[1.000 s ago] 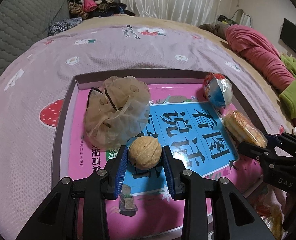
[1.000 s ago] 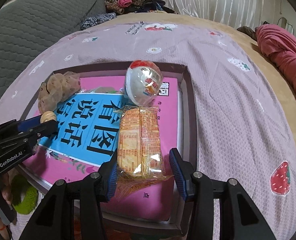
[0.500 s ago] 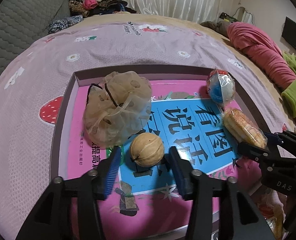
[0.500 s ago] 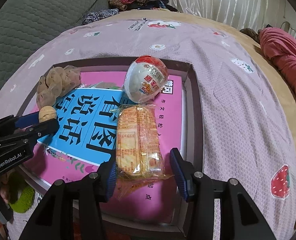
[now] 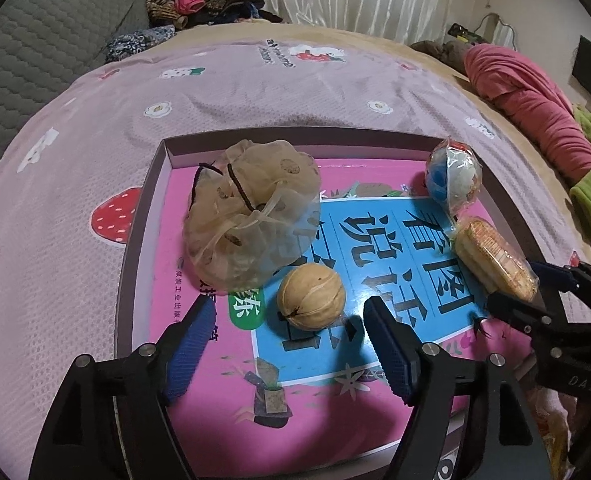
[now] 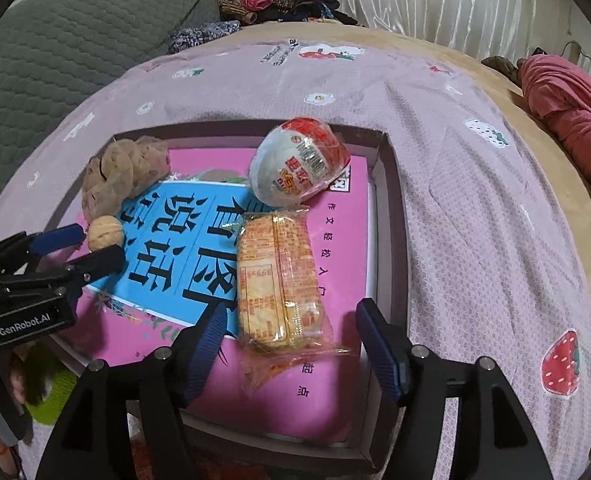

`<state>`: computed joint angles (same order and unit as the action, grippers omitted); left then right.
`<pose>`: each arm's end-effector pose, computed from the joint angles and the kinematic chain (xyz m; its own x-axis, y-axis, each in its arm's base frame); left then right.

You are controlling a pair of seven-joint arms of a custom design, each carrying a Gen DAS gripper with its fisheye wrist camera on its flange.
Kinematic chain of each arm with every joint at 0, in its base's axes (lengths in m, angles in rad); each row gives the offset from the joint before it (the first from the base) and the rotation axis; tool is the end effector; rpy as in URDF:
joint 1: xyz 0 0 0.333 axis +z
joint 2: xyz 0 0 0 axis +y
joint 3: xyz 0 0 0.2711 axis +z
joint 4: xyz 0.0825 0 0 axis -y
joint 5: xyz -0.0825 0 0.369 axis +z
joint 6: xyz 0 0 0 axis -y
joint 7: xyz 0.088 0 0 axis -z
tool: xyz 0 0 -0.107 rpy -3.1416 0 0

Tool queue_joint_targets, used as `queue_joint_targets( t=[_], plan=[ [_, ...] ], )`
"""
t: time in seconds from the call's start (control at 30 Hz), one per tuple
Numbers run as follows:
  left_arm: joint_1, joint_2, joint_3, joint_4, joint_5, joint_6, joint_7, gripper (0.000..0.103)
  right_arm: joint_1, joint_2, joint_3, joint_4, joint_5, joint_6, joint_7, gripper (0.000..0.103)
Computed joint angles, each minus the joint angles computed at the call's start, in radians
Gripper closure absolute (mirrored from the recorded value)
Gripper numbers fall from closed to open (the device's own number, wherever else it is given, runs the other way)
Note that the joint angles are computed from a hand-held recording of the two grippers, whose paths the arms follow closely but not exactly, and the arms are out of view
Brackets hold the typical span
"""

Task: Organize objects
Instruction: 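Lower the walnut and wafer pack into the tray and open both grippers, then withdraw both grippers from the tray toward the Oreo and yellow cake packs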

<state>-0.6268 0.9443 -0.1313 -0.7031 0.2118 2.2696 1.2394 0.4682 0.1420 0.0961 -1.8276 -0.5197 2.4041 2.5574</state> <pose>0.6025 -0.4888 0.4460 -0.4345 -0.8961 0.0906 -0.7512 0.3051 -0.5853 0.5246 0.3253 0.4636 -0.1039 -0.9940 -0.0347 -0.8234 0.1055 -0.5575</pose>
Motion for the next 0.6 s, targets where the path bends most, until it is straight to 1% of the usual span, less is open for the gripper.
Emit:
queue_joint_targets(
  t=[0.1, 0.13, 0.17, 0.27, 0.3, 0.4, 0.53, 0.57, 0.6],
  plan=[
    [0.005, -0.022, 0.0, -0.031, 0.001, 0.011, -0.008, 0.024, 0.003, -0.011, 0.0, -0.008, -0.017, 0.003, 0.017, 0.035],
    [0.007, -0.035, 0.002, -0.05, 0.004, 0.018, -0.014, 0.024, 0.005, -0.014, 0.0, -0.008, -0.029, -0.005, 0.028, 0.029],
    [0.007, -0.049, 0.003, -0.071, 0.008, 0.026, -0.02, 0.024, 0.008, -0.02, 0.0, -0.009, -0.045, -0.017, 0.039, 0.027],
    [0.022, -0.082, -0.01, -0.119, 0.005, 0.044, -0.022, 0.023, 0.001, -0.044, 0.004, -0.033, -0.051, 0.004, 0.058, 0.027],
    [0.031, -0.095, -0.021, -0.139, -0.004, 0.053, -0.017, 0.019, 0.0, -0.05, 0.006, -0.037, -0.059, 0.005, 0.067, 0.027],
    [0.037, -0.116, -0.034, -0.155, -0.014, 0.033, 0.001, 0.018, 0.001, -0.064, 0.013, -0.038, -0.091, -0.015, 0.094, 0.023],
    [0.05, -0.183, -0.045, -0.252, -0.022, 0.083, -0.003, 0.018, -0.005, -0.097, 0.024, -0.061, -0.118, -0.007, 0.127, 0.02],
    [0.052, -0.203, -0.045, -0.279, -0.02, 0.1, -0.01, 0.015, -0.007, -0.106, 0.027, -0.069, -0.123, 0.0, 0.136, 0.02],
    [0.058, -0.223, -0.049, -0.308, -0.022, 0.118, -0.013, 0.008, -0.009, -0.115, 0.03, -0.074, -0.131, 0.005, 0.146, 0.019]
  ],
)
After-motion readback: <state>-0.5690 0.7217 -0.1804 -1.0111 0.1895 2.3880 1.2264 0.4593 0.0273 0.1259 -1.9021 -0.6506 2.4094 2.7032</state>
